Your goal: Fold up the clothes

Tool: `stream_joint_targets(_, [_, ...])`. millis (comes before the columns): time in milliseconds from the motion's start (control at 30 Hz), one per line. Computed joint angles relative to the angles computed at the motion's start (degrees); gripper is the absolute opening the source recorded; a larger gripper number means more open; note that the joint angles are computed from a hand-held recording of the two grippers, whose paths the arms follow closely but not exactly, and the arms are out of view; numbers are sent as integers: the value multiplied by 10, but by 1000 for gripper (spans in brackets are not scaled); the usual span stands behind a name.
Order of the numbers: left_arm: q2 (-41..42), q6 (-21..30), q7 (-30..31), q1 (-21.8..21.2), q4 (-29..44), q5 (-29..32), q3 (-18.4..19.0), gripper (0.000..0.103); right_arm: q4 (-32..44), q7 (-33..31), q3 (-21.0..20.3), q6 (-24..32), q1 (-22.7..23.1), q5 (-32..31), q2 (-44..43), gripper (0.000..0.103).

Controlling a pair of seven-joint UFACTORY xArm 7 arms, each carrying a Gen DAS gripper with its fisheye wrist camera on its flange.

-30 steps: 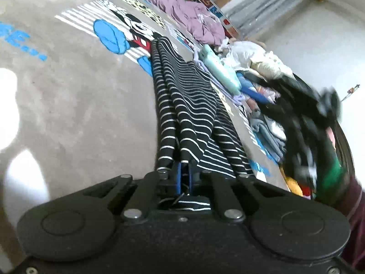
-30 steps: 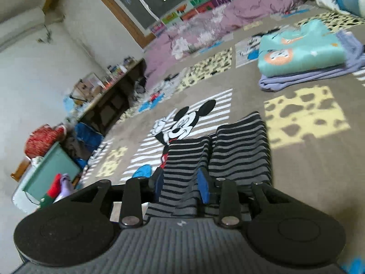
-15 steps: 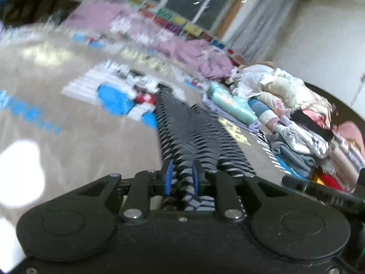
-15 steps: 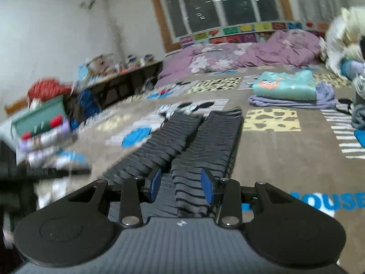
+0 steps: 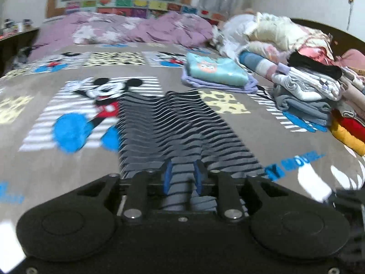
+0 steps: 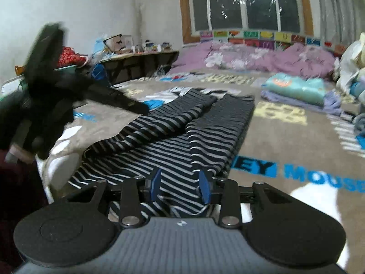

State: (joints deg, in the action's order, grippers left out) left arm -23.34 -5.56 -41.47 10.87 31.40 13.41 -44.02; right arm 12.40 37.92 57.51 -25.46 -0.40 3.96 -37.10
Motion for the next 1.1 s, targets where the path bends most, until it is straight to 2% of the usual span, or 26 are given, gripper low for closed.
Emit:
stream_joint_targets(67, [61, 35, 0, 63, 55, 24, -53, 24, -6, 5, 9, 1, -7, 6, -9, 37])
stream_joint_targets(133, [144, 96, 16, 63, 105, 42, -56, 25, -8, 8, 19, 0, -19, 3, -12, 37])
stream_joint_targets(167, [163, 106, 10, 70, 116, 73, -60, 25, -8, 7, 21, -2, -24, -2, -9, 37])
stream_joint_targets(200, [160, 104, 18, 55, 114, 79, -43, 26, -9, 5, 20, -3, -25, -7, -5, 37])
stream_joint_targets(267, [120, 73, 45, -11, 81, 42, 22, 28, -7, -5, 22, -11, -35, -14, 3, 37])
stream_joint_targets(300, [97, 58, 58, -50, 59, 30, 61, 35, -7, -11, 22, -15, -37, -17, 5, 37])
stream_joint_targets(333, [67, 56, 62, -78, 37, 27, 87, 47, -9, -18, 19, -17, -35, -18, 5, 37])
stream_joint_targets(433, [-39, 74, 90, -156, -38, 45, 143, 50, -14, -46, 4, -6, -16, -28, -11, 39])
stream_joint_targets(500, [-113, 107, 119, -194, -84, 62, 154, 50, -17, -63, -6, 5, -3, -37, -24, 43])
stream_joint_targets(667, [-279, 185, 183, -312, -188, 76, 176, 55, -18, -111, -45, 71, 53, -88, -68, 43])
stream_joint_targets(767, [-314, 213, 215, -337, -215, 101, 146, 57, -10, -125, -56, 127, 81, -124, -91, 45])
stream_joint_targets(900, [-319, 230, 230, -323, -229, 156, 82, 58, 6, -130, -57, 218, 109, -173, -110, 45])
stream_joint_targets(1000, [-328, 176, 205, -259, -237, 209, 17, 58, 13, -109, -41, 251, 99, -195, -110, 46])
stream_joint_targets(1100, [-341, 94, 170, -159, -233, 238, -53, 59, 15, -77, 0, 226, 53, -218, -114, 47])
